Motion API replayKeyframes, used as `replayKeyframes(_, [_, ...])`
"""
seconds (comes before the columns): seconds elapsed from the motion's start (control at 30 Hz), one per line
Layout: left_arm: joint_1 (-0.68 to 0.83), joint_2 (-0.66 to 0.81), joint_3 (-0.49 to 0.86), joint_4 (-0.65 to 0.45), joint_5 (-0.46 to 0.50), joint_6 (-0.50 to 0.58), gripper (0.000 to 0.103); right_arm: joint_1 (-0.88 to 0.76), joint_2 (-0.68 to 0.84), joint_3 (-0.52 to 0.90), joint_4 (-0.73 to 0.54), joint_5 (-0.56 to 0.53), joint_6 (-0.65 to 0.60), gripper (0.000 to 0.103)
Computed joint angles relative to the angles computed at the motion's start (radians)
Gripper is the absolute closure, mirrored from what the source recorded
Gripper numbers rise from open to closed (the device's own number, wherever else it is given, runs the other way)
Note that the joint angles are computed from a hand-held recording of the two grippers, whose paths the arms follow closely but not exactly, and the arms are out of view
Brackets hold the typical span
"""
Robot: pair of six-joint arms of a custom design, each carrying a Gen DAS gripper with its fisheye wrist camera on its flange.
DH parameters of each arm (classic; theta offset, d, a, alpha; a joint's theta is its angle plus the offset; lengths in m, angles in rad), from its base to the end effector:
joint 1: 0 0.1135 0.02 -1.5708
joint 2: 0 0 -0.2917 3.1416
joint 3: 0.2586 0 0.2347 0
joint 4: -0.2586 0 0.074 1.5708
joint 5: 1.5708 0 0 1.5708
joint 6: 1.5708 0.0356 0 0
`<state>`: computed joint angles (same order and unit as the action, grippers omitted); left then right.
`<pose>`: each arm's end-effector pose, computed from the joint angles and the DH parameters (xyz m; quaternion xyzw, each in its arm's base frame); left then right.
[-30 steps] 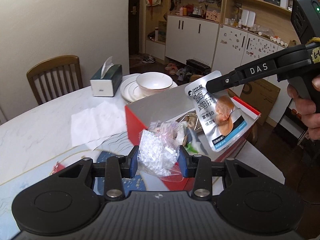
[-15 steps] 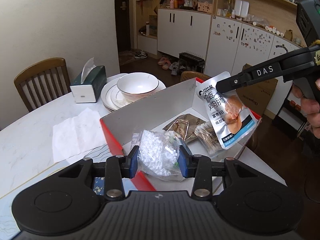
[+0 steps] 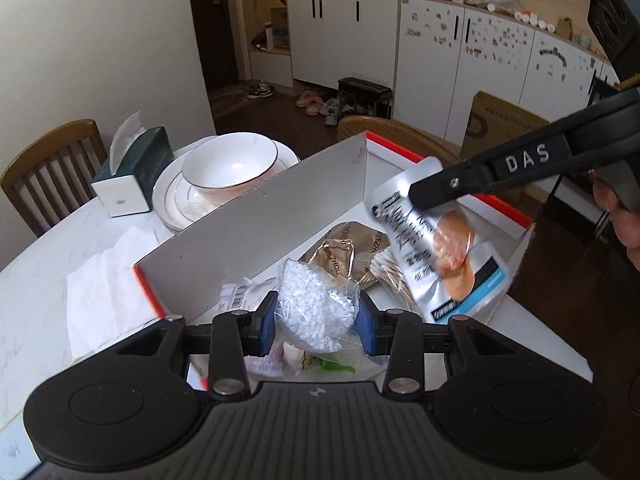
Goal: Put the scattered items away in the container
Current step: 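Lower the clear bag into the shoebox and open left tool while right tool releases the sausage packet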
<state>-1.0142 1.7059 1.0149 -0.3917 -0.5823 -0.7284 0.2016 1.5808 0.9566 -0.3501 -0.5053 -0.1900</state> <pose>0.1862 -0.2622 0.2126 0.0637 0.9299 0.0022 0.3622 0.2916 0.0772 0.2343 -0.2521 0.8935 0.2406 0.2831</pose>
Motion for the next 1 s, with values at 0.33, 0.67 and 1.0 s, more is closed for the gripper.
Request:
replayKeyframes(0.33, [0.045,0.107,0.066,0.055,0.071,0.083,0.065,-0.003,0.079,0.010,-0.006,-0.008,-0.053,0.099])
replayKeyframes(0.67, [0.065,0.165,0.069,0.072,0.143,0.047,0.065,0.012,0.145,0.013,0.004,0.019,-0.082,0.099])
replayKeyframes(1.0, [0.093,0.180,0.046,0.120,0.210,0.032,0.064,0.006,0.178,0.034,-0.011,0.018,-0.105,0.091])
